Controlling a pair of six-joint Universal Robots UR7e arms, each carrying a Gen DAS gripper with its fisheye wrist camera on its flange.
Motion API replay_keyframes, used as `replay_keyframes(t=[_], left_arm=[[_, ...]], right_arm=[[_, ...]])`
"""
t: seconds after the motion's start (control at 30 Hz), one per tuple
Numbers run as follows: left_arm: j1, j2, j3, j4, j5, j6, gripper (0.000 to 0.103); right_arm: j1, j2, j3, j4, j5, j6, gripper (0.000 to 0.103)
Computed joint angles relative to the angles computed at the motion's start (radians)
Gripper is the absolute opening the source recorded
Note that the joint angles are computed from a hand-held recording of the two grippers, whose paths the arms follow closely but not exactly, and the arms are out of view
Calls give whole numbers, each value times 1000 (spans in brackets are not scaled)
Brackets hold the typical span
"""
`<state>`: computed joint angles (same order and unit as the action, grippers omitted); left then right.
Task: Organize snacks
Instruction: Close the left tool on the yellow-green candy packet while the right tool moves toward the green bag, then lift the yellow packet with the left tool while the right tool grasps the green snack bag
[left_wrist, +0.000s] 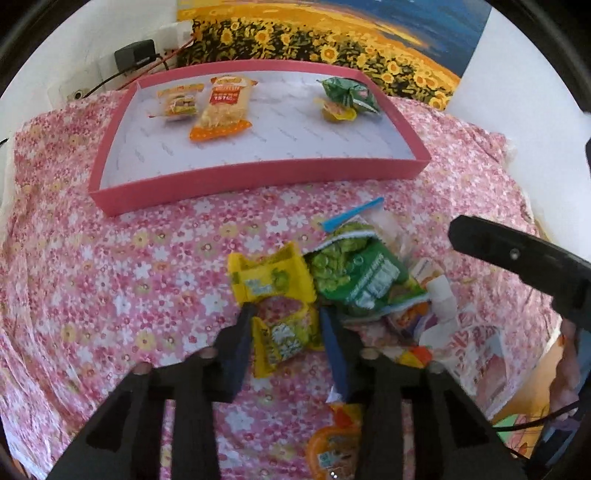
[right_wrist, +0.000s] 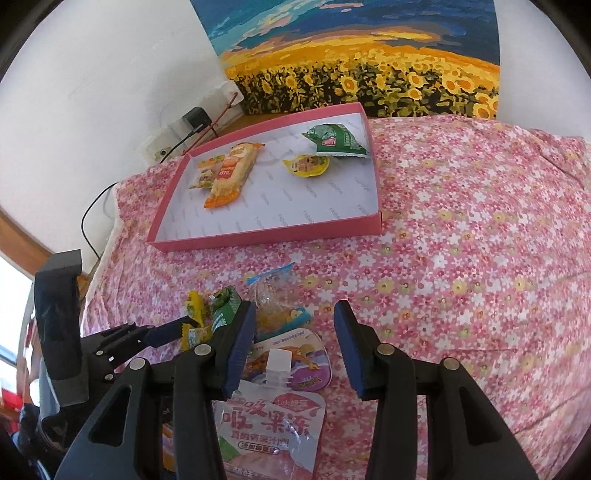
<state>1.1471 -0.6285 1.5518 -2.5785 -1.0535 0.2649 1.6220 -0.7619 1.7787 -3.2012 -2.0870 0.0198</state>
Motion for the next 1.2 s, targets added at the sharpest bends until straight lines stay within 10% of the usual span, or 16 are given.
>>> replay_keyframes(t=[1.2], left_arm=[[1, -114, 67, -133, 38, -194, 28]], right_arm=[[16, 105, -162, 270, 53, -161, 41]])
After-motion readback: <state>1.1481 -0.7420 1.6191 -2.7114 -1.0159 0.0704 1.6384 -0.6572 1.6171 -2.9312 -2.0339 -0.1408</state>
